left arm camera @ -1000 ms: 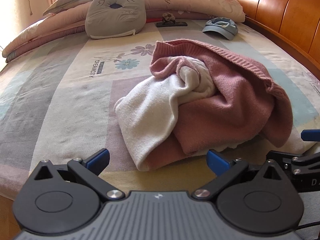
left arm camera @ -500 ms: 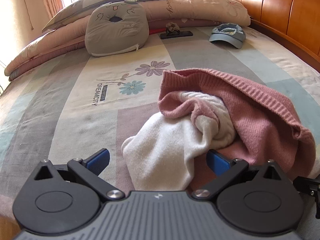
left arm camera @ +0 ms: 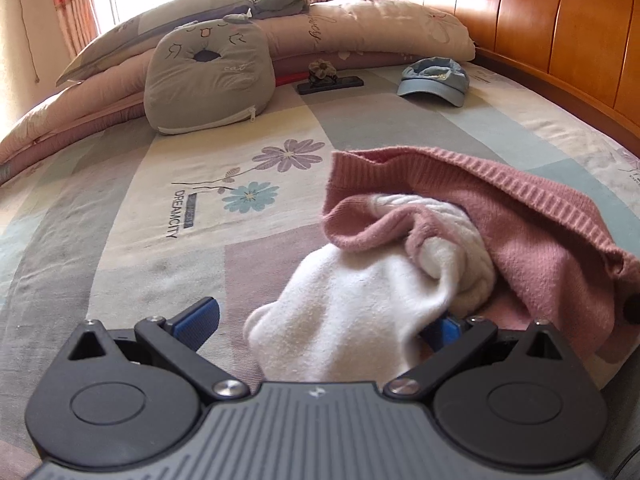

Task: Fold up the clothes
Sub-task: 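Grasp the white body fabric of the sweater with the left gripper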

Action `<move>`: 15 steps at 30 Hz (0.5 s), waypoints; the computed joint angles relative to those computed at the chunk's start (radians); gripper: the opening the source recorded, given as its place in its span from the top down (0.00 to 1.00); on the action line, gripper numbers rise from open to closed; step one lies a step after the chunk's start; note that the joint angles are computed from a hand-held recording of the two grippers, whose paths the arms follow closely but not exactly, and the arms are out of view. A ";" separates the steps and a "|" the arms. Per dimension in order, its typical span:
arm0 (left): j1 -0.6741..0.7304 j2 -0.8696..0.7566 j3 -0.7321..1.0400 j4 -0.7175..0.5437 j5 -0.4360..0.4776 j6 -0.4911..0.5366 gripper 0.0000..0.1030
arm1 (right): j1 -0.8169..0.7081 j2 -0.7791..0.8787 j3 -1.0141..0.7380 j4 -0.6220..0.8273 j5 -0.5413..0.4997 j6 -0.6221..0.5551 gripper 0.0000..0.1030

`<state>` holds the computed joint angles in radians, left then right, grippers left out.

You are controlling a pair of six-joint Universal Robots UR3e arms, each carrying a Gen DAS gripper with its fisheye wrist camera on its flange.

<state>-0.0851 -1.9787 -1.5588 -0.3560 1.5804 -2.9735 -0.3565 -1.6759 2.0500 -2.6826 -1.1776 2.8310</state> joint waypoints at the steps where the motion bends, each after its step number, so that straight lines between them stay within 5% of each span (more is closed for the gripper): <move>1: 0.005 0.003 -0.001 0.003 0.012 -0.003 0.01 | 0.007 0.012 0.008 -0.041 -0.018 -0.032 0.00; 4: 0.021 0.002 0.021 -0.023 0.009 -0.020 0.01 | 0.059 0.053 0.012 -0.144 -0.114 -0.093 0.00; 8: -0.012 -0.036 0.088 -0.068 0.017 0.001 0.01 | 0.072 0.062 -0.019 -0.115 -0.063 -0.113 0.00; 15: -0.052 -0.123 0.168 -0.014 0.145 0.036 0.00 | 0.129 0.096 -0.037 -0.139 -0.139 -0.103 0.01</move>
<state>-0.1366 -2.1017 -1.3912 -0.3704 1.7256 -2.9377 -0.2273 -1.5796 2.0132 -2.8220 -1.3170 2.7283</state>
